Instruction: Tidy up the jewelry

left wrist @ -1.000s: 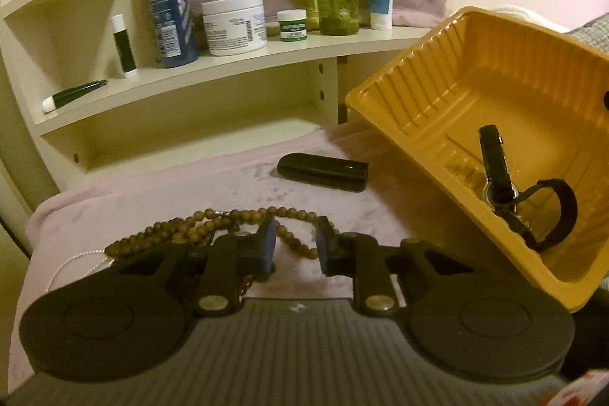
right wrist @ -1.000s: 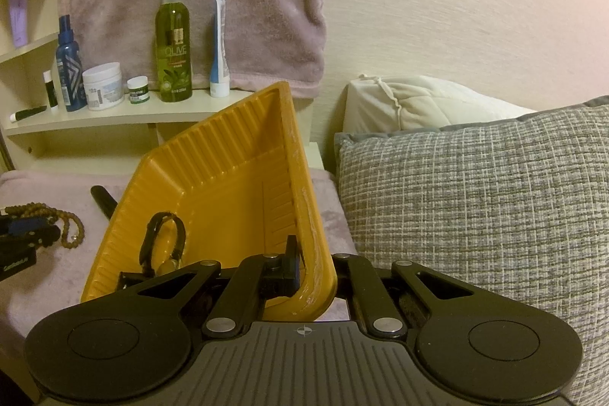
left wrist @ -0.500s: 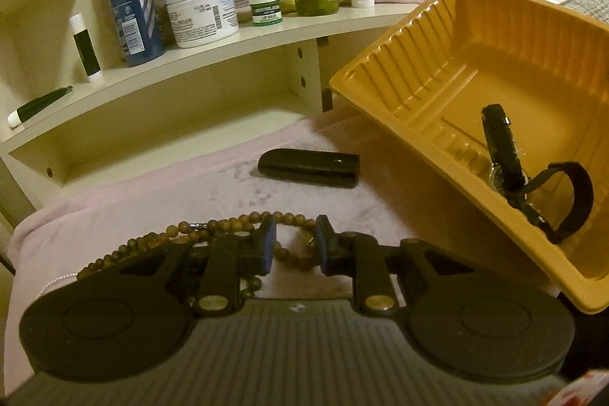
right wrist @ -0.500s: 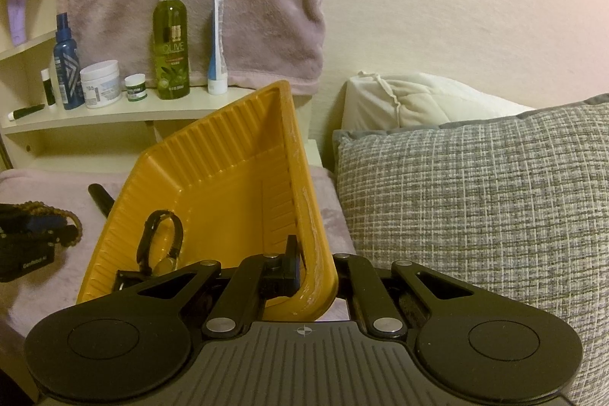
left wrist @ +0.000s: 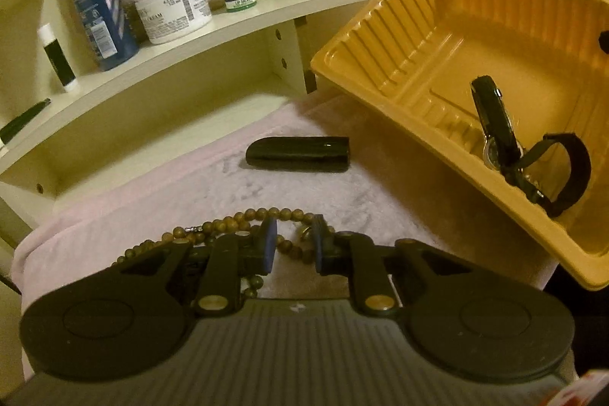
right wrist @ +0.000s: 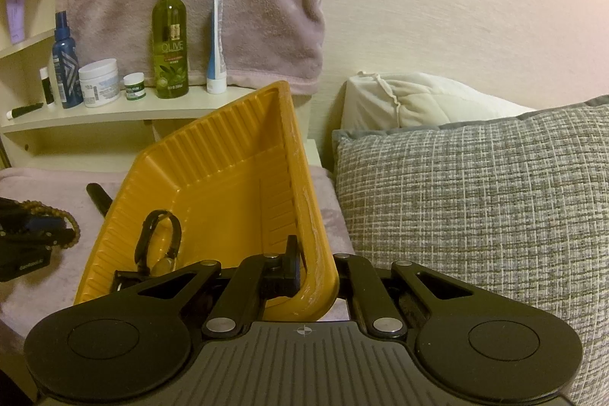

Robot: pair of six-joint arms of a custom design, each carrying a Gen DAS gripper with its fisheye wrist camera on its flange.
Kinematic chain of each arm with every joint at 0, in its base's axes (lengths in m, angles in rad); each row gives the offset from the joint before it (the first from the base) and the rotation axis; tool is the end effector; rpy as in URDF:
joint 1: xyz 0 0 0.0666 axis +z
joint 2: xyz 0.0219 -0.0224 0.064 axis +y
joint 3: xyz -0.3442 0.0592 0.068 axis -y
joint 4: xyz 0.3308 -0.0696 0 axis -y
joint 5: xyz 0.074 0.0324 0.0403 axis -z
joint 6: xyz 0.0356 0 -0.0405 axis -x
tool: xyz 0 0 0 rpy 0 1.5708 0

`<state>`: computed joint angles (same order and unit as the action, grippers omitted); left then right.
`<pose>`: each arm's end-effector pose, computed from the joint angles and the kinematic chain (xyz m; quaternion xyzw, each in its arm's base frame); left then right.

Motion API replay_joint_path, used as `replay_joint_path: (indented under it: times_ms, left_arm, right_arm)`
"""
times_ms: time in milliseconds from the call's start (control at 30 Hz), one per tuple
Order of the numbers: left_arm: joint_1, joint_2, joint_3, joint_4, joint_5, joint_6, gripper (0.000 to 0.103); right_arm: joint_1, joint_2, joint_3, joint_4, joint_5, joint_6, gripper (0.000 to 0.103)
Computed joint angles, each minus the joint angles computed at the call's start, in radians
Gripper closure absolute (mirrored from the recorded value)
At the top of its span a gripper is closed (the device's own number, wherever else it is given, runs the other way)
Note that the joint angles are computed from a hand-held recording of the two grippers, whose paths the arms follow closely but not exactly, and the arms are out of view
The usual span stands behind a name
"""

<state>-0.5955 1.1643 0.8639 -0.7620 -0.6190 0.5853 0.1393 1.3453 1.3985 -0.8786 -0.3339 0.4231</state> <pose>0.2715 -0.1595 0.2857 -0.0719 0.9223 0.1116 0.3631 0.4088 0.0687 0.4197 -0.3130 0.8655 0.1024 0.3773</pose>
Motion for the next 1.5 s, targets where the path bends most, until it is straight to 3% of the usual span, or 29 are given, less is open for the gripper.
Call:
replay_joint_path:
  times_ms: [200, 333, 433, 567, 700, 833, 1033, 1267, 1500]
  left_arm:
    - [0.04, -0.033, -0.019, 0.033, 0.083, -0.108, 0.089]
    - [0.077, -0.048, -0.02, 0.034, 0.147, -0.084, 0.089]
    - [0.06, -0.031, -0.014, 0.034, 0.122, -0.103, 0.098]
    - [0.035, -0.012, -0.015, 0.037, 0.089, -0.133, 0.099]
    - [0.062, -0.037, -0.033, 0.057, 0.129, -0.077, 0.098]
    - [0.035, -0.068, -0.053, 0.086, 0.094, -0.038, 0.098]
    - [-0.018, -0.098, -0.016, 0.071, 0.031, -0.019, 0.098]
    - [-0.084, -0.079, 0.049, 0.179, 0.064, -0.033, 0.098]
    - [-0.127, 0.031, 0.122, 0.257, 0.114, -0.063, 0.098]
  right_arm:
    - [-0.001, 0.003, 0.002, 0.001, 0.0, 0.001, 0.098]
    - [0.002, 0.001, 0.001, 0.001, 0.002, -0.001, 0.098]
    - [-0.001, 0.006, 0.004, 0.001, -0.001, 0.003, 0.098]
    - [0.0, 0.005, 0.003, 0.002, 0.0, 0.004, 0.098]
    - [-0.003, 0.007, 0.004, 0.003, -0.004, 0.006, 0.098]
    - [-0.002, 0.008, 0.006, 0.001, -0.003, 0.005, 0.098]
    - [-0.001, 0.003, 0.0, 0.004, -0.004, 0.002, 0.098]
    - [0.0, -0.004, 0.001, -0.004, -0.006, -0.005, 0.098]
    - [0.002, -0.009, 0.002, -0.008, -0.007, -0.009, 0.097]
